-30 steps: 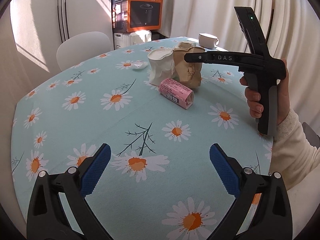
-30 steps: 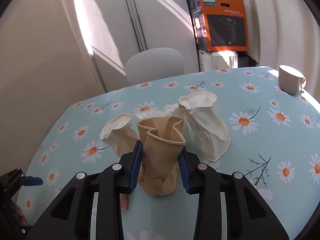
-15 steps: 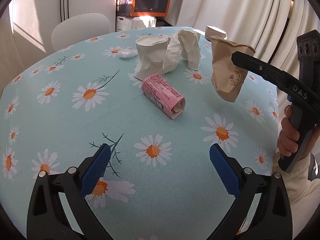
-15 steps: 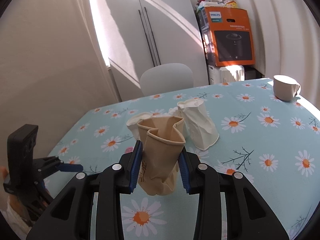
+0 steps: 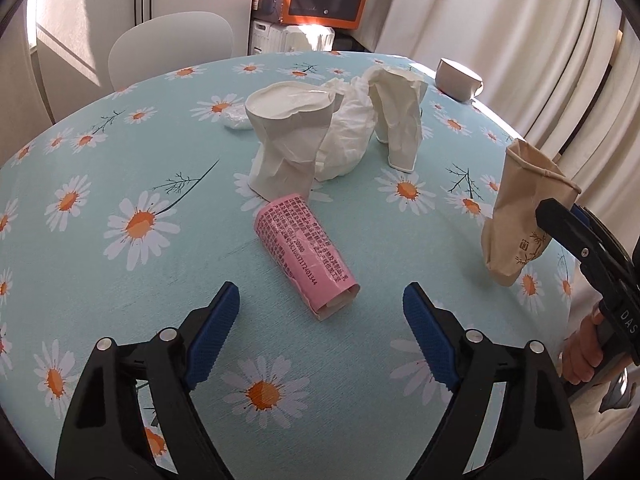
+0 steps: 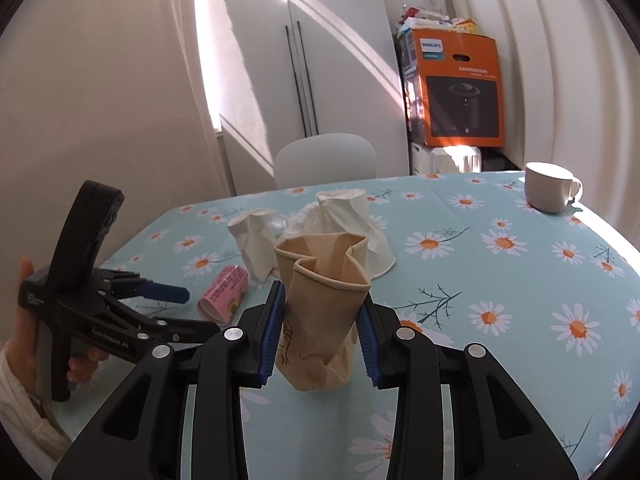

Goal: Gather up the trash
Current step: 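Grasp the crumpled tan paper cup with the right gripper and lift it, then grasp the pink cylindrical wrapper with the left gripper while the right gripper carries the tan cup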

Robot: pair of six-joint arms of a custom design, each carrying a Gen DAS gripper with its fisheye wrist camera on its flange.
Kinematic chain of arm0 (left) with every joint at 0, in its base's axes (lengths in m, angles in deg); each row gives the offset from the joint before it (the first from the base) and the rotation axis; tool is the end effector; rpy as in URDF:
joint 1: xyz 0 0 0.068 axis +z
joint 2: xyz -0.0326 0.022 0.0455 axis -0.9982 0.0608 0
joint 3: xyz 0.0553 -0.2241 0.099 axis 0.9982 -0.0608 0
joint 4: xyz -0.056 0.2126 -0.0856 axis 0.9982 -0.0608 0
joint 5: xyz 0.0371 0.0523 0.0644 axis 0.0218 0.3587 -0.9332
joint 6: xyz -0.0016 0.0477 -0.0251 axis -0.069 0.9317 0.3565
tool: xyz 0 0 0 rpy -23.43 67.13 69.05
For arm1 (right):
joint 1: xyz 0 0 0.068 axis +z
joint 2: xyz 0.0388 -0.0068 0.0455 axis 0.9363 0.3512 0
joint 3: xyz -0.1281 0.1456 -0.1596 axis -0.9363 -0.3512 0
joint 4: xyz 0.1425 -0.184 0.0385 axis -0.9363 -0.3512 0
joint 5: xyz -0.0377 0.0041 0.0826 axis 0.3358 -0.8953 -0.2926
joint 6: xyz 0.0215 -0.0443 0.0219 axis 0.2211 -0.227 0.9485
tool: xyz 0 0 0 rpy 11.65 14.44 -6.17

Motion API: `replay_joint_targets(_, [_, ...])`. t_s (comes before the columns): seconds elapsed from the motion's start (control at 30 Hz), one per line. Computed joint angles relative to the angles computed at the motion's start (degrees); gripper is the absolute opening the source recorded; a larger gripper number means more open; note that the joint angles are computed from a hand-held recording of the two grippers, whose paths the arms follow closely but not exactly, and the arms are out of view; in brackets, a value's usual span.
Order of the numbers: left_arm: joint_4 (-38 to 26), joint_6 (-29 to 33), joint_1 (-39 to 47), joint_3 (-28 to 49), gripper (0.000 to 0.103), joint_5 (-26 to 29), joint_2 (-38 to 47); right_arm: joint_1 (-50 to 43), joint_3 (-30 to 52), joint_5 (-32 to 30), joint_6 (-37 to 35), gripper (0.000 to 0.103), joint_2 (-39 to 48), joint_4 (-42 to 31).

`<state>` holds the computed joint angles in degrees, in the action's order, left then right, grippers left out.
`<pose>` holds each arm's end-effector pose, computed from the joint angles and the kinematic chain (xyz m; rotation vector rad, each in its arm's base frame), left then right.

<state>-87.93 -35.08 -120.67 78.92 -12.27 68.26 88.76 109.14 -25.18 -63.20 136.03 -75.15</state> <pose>0.2642 -0.1648 0.2200 -0.2941 2.4578 -0.1277 0.3204 0.1327 0.2376 -0.7330 1.9456 0.7670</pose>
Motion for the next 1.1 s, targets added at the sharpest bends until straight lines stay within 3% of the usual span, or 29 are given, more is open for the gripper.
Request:
replay_joint_targets(0.03, [-0.28,0.29,0.44,0.57,0.065,-0.27,0.53,-0.43,-0.13,-0.56,-0.15,0.033,0.13,0.28])
replay_joint_targets(0.07, [0.87,1.13,0.53,0.22,0.047,-0.06,0.5,-0.78,-0.29,-0.93,-0.09,0.033,0.2,0.68])
replay_joint_targets(0.13, [2.05,1.4,0.92,-0.21,0.031,1.94,0.49,-1.72,-1.28,-1.47,0.55,0.033,-0.1,2.16])
replay_joint_targets(0.17, [0.65,1.62,0.35,0.83,0.028,0.25,1.22,-2.05,-1.23,-1.57,1.16,0.033,-0.15,2.47])
replay_joint_targets(0.47, [-1.74,2.81,-4.52,0.38,0.028,-2.87,-1.11,-5.16,-0.42,-1.24,4.48,0.033,-0.46,-1.43])
replay_joint_targets(0.7, [-4.73,1.84,-10.13,-1.55,0.028,-7.47,-4.97,-2.67,-4.37,0.77,4.89,0.033,-6.77,-2.58])
replay_joint_targets(1.1, [-8.17,-3.22,-20.51,-7.91,0.028,-17.02,-14.13,8.01,-11.92,12.03,5.76,0.033,-20.03,-4.36])
